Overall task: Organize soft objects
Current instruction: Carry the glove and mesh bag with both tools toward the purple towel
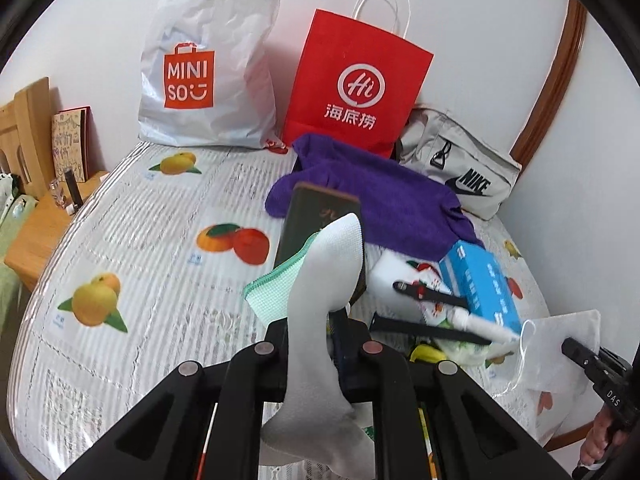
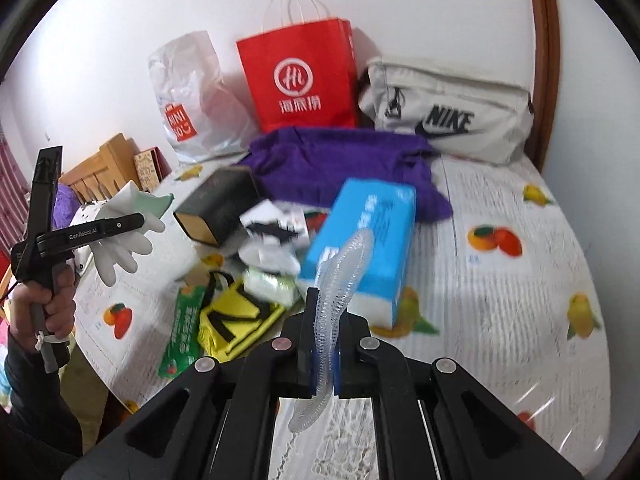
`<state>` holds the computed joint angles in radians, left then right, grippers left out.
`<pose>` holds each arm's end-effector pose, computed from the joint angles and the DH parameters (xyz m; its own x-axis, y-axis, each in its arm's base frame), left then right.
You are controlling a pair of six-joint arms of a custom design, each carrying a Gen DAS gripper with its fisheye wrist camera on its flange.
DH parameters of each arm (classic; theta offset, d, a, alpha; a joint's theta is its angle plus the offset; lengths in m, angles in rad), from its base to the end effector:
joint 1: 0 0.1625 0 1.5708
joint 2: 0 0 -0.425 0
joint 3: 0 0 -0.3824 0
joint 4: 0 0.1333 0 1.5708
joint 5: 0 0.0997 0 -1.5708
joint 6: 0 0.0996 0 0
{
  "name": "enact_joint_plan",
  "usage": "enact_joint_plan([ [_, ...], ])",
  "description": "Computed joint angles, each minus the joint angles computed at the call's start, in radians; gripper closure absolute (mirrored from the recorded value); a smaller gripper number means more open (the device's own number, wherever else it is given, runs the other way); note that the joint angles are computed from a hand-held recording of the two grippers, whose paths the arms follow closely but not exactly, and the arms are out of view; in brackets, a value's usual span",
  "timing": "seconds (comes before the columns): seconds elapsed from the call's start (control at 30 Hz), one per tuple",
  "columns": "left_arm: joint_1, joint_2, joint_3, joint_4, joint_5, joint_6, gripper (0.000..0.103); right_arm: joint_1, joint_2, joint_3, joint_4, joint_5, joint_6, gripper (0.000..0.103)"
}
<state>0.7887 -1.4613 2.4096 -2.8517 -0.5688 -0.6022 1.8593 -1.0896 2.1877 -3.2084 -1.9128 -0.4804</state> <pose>-0.1145 -0.4235 0.2561 -0.8520 -0.2278 -0.4713 0.2227 0.6571 -0.7202 0.2393 -0.4553 0.1695 -0.7316 -0.4713 0.4926 -0.6565 0.6819 -0.3226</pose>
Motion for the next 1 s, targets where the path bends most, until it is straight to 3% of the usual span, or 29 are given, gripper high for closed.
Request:
enact_joint_plan([
  [0.5,0.071,0.090,-0.195,-0.008,-0.031,0.153,0.091,0.015,0.111,-0.270,0.098,0.043,-0.053,0.098],
  [1.0,0.196,0.240,-0.431,-0.016,-0.082,0.280,0.091,-0.023,0.370,-0.663,0.260,0.069,-0.003,0.098],
])
